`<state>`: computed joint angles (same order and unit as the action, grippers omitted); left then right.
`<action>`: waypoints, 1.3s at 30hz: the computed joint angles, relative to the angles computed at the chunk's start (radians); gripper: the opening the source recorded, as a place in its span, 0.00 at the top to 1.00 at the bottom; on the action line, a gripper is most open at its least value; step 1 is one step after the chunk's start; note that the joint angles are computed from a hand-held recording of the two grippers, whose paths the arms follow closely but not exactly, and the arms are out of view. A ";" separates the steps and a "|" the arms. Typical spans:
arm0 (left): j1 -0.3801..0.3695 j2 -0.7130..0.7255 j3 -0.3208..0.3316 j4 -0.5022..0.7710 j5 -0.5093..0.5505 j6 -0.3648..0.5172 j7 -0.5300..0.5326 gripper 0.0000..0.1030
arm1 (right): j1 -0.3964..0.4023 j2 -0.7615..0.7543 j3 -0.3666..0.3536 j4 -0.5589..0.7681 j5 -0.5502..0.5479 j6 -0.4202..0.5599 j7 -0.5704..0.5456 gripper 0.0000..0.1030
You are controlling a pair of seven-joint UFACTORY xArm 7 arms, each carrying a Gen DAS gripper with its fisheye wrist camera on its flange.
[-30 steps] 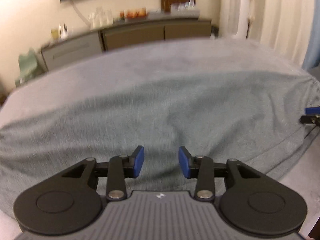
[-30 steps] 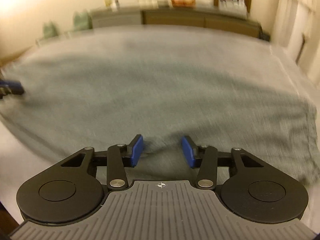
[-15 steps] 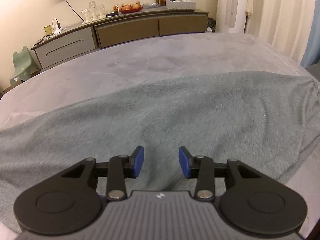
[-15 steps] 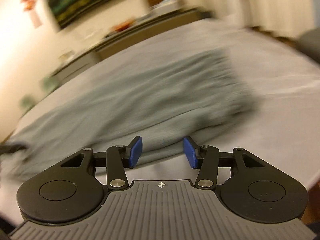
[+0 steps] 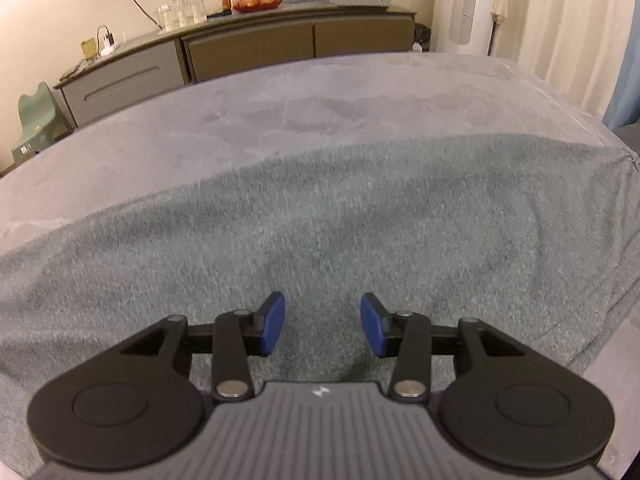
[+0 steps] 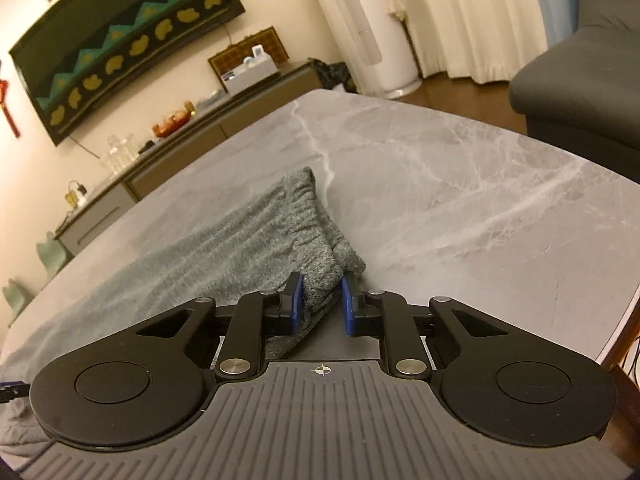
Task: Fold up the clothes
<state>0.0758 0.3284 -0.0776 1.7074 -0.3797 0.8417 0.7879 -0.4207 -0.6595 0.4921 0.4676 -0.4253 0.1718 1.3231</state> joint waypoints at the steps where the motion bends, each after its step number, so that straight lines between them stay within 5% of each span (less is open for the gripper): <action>1: -0.001 -0.002 0.000 -0.005 0.004 0.004 0.002 0.58 | 0.002 0.001 0.003 0.001 -0.002 0.004 -0.001 0.66; 3: -0.001 -0.010 -0.001 -0.018 0.005 0.010 0.014 0.57 | -0.024 -0.042 0.043 0.003 -0.016 0.040 0.028 0.55; 6: 0.001 -0.027 -0.005 -0.040 -0.008 0.012 0.044 0.57 | -0.039 -0.106 0.091 0.021 -0.055 0.131 0.057 0.57; 9: -0.002 -0.033 -0.002 -0.050 -0.013 0.005 0.057 0.57 | 0.002 -0.063 0.073 0.045 -0.081 0.149 0.043 0.70; 16: -0.002 -0.037 0.002 -0.058 -0.025 0.000 0.070 0.56 | 0.058 0.035 -0.004 0.064 -0.117 0.107 0.059 0.65; 17: -0.001 -0.036 0.002 -0.055 -0.027 0.002 0.073 0.56 | 0.064 0.040 -0.015 0.060 -0.115 0.097 0.064 0.71; 18: 0.002 -0.034 0.002 -0.052 -0.030 0.006 0.076 0.55 | 0.064 0.037 -0.016 0.060 -0.118 0.107 0.066 0.90; 24: 0.024 -0.001 0.029 0.006 -0.006 0.050 0.002 0.42 | 0.081 -0.027 -0.031 0.025 -0.121 0.203 0.122 0.92; 27: 0.054 0.003 0.025 0.031 -0.023 0.107 -0.004 0.46 | 0.093 -0.016 -0.020 0.049 -0.144 0.251 0.128 0.84; 30: 0.084 -0.058 0.018 -0.049 -0.068 0.113 0.090 0.45 | 0.034 -0.063 0.109 0.122 -0.242 0.448 0.223 0.47; 32: 0.089 -0.117 0.026 -0.133 -0.093 0.082 0.153 0.44 | 0.002 -0.070 0.187 0.166 -0.338 0.505 0.229 0.50; 36: 0.090 -0.195 0.054 -0.232 -0.163 0.077 0.249 0.43 | 0.120 0.108 0.092 0.218 -0.392 0.374 0.131 0.55; 39: 0.099 -0.187 0.081 -0.209 -0.222 0.070 0.240 0.44 | 0.206 0.216 0.020 0.271 -0.298 0.441 0.062 0.55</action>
<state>0.1747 0.1410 0.0033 1.4980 -0.6017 0.9117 1.0275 -0.2146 -0.4432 0.5125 0.7388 -0.7230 0.6126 1.3853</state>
